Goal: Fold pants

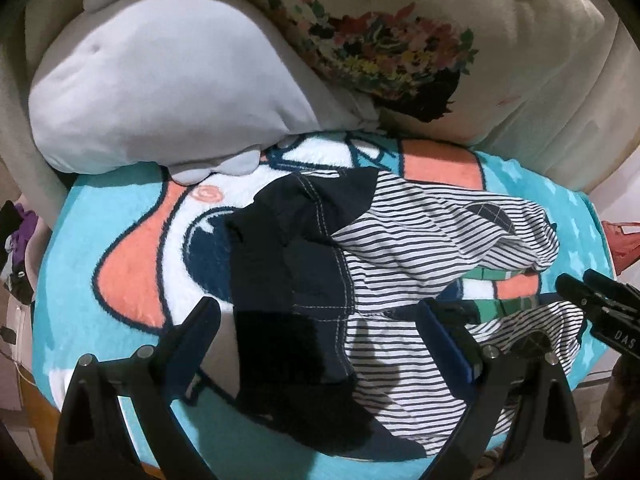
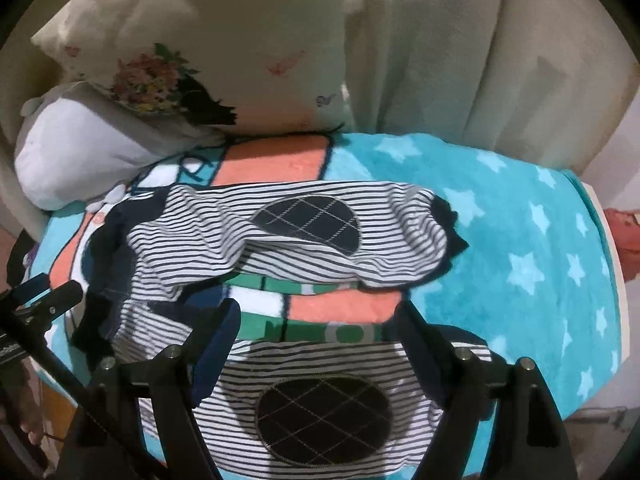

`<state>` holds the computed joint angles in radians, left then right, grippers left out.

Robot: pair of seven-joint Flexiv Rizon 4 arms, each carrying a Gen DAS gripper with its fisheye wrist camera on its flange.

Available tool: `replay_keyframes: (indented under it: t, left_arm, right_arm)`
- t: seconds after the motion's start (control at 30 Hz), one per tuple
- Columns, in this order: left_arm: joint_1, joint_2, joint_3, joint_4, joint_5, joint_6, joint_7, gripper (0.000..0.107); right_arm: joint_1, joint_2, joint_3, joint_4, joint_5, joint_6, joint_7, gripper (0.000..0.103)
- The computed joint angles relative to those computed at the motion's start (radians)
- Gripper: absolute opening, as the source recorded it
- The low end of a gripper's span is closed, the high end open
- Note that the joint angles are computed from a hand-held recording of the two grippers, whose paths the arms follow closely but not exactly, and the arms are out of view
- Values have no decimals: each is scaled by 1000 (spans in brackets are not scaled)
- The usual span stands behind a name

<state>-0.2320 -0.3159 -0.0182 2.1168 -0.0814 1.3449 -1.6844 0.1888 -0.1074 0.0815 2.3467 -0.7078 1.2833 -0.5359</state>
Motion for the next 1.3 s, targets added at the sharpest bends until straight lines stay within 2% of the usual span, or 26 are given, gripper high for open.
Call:
replay_keyframes:
  t: [0.23, 0.37, 0.5, 0.57, 0.7, 0.87, 0.93, 1.13, 1.23, 1.3]
  left_arm:
    - [35, -42, -19, -34, -22, -35, 73, 98]
    - [113, -84, -76, -56, -121, -31, 174, 98]
    - [179, -128, -129, -80, -220, -11, 270, 98]
    - [212, -149, -162, -94, -268, -6, 322, 98]
    - [241, -183, -205, -137, -327, -23, 423, 98]
    - [197, -230, -189, -221, -304, -70, 512, 98]
    - [150, -264, -149, -274, -262, -93, 512, 98]
    - [98, -351, -112, -401, -208, -183, 522, 96]
    - [113, -372, -139, -431, -212, -199, 568, 96]
    - [130, -388, -163, -457, -231, -242, 610, 95]
  right_arm:
    - [-18, -18, -37, -5, -87, -12, 83, 83]
    - [-56, -44, -91, -22, -229, 21, 146, 83]
    - [-88, -106, -123, -80, -279, 42, 145, 83]
    - [-97, -150, -126, -115, -240, 53, 108, 83]
    - [-95, -228, -113, -178, -82, 54, -18, 83]
    - [-59, -290, -137, -240, 7, 6, -118, 83]
    - [-47, -310, -146, -262, 27, -6, -158, 83]
    - [-31, -368, -147, -326, 96, -54, -263, 83]
    - [-22, -385, -147, -347, 126, -69, -297, 83]
    - [-23, -394, -140, -359, 149, -73, -322, 83]
